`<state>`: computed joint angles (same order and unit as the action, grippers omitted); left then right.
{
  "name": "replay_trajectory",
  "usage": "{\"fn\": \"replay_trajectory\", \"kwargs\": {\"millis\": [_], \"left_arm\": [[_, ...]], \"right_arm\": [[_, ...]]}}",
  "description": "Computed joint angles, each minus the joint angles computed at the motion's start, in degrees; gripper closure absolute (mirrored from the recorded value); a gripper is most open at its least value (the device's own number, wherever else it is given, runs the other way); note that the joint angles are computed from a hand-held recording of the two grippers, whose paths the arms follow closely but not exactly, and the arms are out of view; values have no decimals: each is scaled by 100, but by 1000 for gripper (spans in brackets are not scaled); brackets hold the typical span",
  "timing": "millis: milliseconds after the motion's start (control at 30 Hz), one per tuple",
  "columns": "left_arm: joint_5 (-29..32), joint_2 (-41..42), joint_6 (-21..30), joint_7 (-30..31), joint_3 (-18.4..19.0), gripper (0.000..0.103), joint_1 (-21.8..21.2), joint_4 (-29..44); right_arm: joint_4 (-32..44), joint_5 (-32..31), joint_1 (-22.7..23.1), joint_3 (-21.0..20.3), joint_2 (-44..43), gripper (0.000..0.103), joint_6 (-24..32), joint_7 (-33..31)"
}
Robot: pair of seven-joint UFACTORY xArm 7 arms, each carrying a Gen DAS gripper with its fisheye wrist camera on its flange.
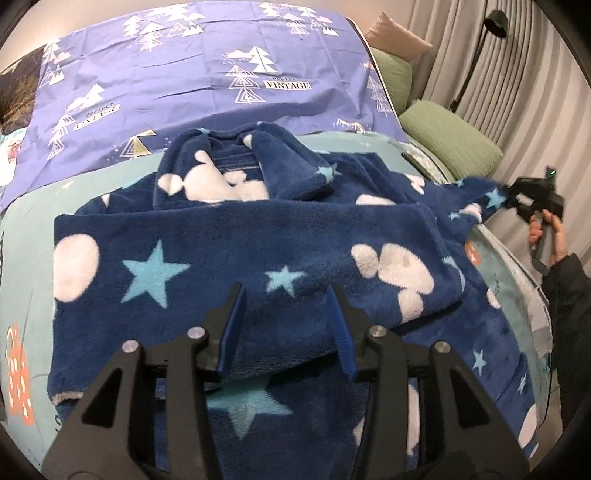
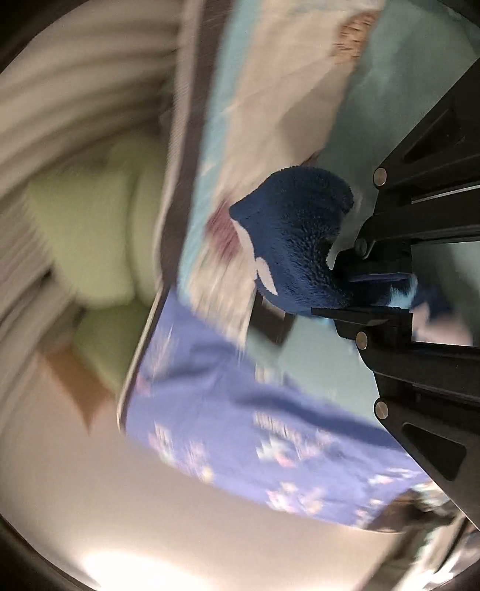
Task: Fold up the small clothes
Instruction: 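Grasp the other sleeve cuff with the right gripper and lift it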
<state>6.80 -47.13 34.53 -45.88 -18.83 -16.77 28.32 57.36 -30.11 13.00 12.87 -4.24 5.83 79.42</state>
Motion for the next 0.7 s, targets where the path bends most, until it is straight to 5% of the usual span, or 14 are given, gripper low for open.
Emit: {"fn": "replay_trajectory", "kwargs": {"millis": [200,467,600,700], "left_arm": [[-79,-178,-122,-154,3,45,-10,-64],[-221,-585,-55,-296,110,34,-39,-256],[-348,-968,41,-377,187,33,-71,-491],[-454,-1184,107,-370,272,33,-133,-655]], "right_arm": [[1195,-649,616,451,116,95,700,-988],[2575,-1722,2187,868,1319,94,1188,-1791],[2857,-802,2478,1293,2087,93,1218,-3143],[3081,-175,2624,1573,2563,91,1739,-4092]]}}
